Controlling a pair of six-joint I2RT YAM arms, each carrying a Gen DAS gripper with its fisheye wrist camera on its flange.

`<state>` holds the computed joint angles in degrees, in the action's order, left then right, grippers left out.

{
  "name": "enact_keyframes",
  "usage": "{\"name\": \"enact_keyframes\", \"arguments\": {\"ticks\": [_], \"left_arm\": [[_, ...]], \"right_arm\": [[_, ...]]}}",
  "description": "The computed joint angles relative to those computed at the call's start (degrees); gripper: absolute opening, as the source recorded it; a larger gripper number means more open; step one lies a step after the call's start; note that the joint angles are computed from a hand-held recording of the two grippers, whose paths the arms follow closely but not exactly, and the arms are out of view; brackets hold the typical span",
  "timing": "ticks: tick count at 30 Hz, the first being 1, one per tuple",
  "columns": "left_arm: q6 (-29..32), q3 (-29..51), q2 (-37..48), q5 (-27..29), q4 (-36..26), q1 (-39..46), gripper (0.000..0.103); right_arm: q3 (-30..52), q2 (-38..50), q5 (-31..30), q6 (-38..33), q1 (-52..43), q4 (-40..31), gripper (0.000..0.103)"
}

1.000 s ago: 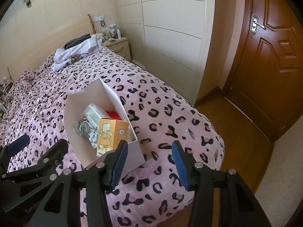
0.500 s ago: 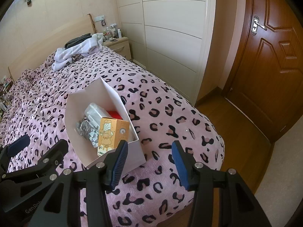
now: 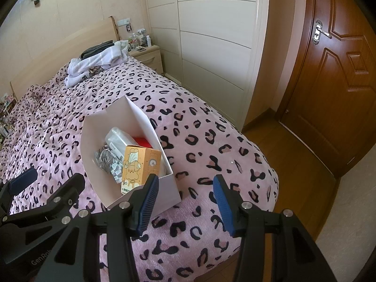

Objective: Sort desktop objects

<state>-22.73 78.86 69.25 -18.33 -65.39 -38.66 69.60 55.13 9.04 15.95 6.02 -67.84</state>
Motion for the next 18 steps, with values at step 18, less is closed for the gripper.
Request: {"name": "enact_keyframes", "arguments": {"ticks": [18], "left_arm": [[-1.6,0.8,1.1,-0.1,-0.2,-0.9,0.098]], "right_arm": [[-0.6,0.1,-0.9,-1.3,-1.4,0.9,0.049]]}}
